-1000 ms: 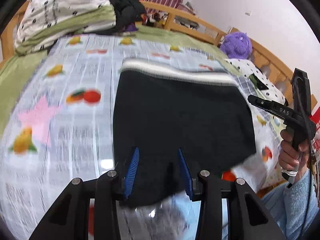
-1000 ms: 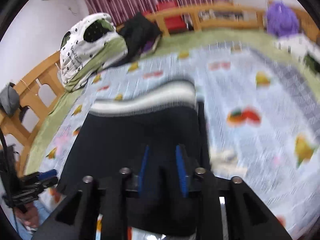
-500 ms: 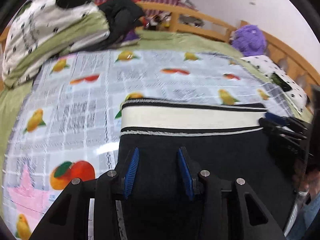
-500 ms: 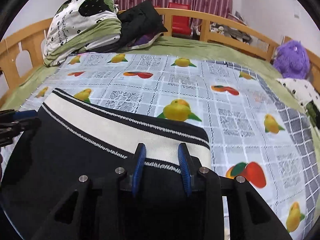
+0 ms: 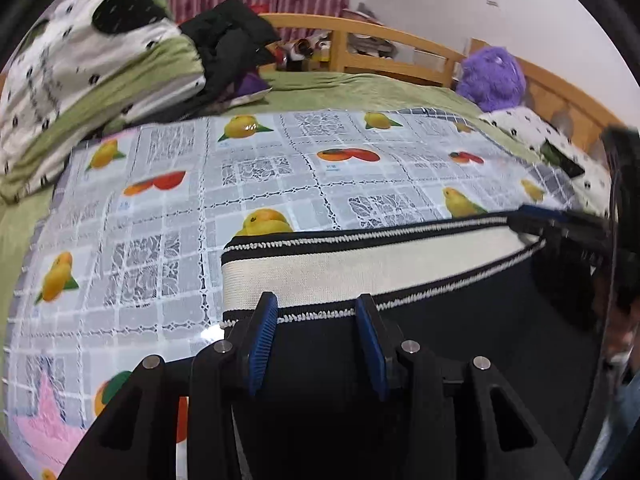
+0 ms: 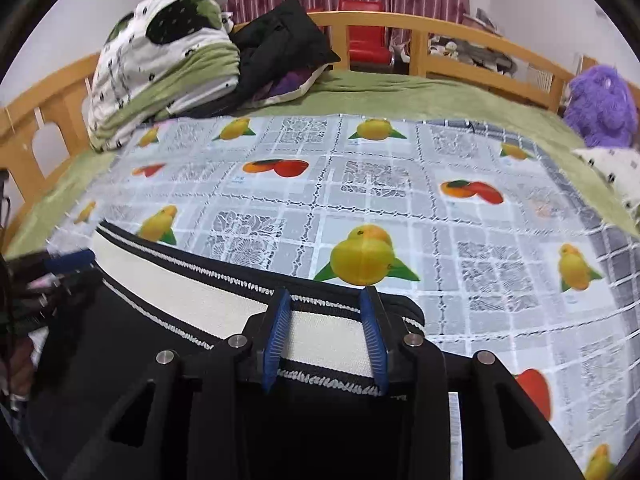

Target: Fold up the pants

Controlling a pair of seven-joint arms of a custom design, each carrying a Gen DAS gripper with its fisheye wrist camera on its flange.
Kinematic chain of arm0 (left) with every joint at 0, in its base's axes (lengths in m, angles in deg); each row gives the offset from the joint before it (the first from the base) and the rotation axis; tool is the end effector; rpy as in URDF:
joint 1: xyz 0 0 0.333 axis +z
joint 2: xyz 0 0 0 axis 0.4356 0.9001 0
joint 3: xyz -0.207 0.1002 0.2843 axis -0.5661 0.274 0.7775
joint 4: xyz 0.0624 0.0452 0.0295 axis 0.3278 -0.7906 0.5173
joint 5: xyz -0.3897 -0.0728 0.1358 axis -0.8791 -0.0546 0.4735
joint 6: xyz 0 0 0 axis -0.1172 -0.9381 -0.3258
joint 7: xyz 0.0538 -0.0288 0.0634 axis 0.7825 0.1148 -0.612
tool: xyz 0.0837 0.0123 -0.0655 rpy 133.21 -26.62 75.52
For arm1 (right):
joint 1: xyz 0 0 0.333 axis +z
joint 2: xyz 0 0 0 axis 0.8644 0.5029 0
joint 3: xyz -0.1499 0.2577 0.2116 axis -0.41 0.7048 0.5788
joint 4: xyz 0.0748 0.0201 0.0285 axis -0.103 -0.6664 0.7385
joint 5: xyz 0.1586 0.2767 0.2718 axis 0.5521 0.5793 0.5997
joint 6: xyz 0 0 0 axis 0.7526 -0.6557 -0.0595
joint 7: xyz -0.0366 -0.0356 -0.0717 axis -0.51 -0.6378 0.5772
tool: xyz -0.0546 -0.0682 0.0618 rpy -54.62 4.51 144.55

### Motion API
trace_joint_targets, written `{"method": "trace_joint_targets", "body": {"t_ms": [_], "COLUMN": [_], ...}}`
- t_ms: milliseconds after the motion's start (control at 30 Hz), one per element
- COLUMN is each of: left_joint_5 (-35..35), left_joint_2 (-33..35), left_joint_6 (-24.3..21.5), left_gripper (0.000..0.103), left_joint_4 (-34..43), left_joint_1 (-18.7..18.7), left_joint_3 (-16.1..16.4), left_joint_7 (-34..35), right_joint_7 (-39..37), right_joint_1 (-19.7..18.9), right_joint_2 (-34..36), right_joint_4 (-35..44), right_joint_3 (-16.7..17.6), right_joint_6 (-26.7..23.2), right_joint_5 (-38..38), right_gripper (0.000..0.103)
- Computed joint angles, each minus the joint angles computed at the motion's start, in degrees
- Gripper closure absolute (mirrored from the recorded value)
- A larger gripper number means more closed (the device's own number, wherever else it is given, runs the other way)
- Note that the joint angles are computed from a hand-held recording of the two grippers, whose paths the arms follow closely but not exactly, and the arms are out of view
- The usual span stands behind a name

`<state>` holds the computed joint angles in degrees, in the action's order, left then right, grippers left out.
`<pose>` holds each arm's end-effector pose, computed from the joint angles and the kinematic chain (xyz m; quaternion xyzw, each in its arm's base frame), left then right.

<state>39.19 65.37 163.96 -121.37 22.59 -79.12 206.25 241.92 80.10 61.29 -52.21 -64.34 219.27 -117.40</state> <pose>0.7170 -0.2850 0.5068 -0.3639 0.8508 -0.3581 0.1246 0.6088 0.2436 0.5214 -0.5436 0.7509 -0.2835 0.2455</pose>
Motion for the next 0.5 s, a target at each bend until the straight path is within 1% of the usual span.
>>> {"method": "trace_joint_targets", "body": {"t_ms": [33,67,133,200,233,367,433,500], "left_joint_5": [0.21,0.1,0.36,0.54,0.59,0.02,-0.24,-2.19], "left_joint_2": [0.01,-0.15,-0.52,-0.71,-0.79,-1.93,-3.03,-4.24], "left_joint_6": [0.33,1.27,3.6,4.06,3.68,2.23,1.51,-1.31], "left_gripper": [0.064,0.064,0.064,0.064,0.064,0.064,0.063,0.062], "left_joint_4": [-0.12,-0.69,-2.03,-2.46,-2.45,-3.45,-4.54,-5.53], "left_joint_1": [-0.12,-0.12,-0.16,0.2,0.32,0.98,1.01,1.95], "left_joint_3": [0.12,0.04,-0.12,-0.53,-0.56,-0.79,-0.26,-0.26], "left_joint_7": [-0.03,-0.05,0.13,0.25,-0.07,-0.16,-0.81,-1.12], "right_joint_7": [0.87,1.48,3.06,3.09,3.04,2.78,2.92,3.68], "right_joint_1": [-0.32,-0.48,-0.2,0.05,0.1,0.23,0.37,0.47], "right_joint_2": [-0.38,-0.59,-0.53,-0.35,-0.33,-0.47,-0.92,-1.78], "right_joint_4": [-1.0,-1.56,-1.56,-1.31,-1.31,-1.62,-2.14,-3.17], "right_joint_3": [-0.22,-0.32,-0.32,-0.11,-0.05,0.11,0.29,0.59], "right_joint_6": [2.24,3.43,3.17,2.7,2.76,3.5,3.74,3.89], "right_joint_5": [-0.08,-0.25,-2.03,-3.05,-3.29,-3.73,-4.07,-4.57], "right_gripper": [0.063,0.061,0.06,0.055,0.053,0.042,0.038,0.034]}}
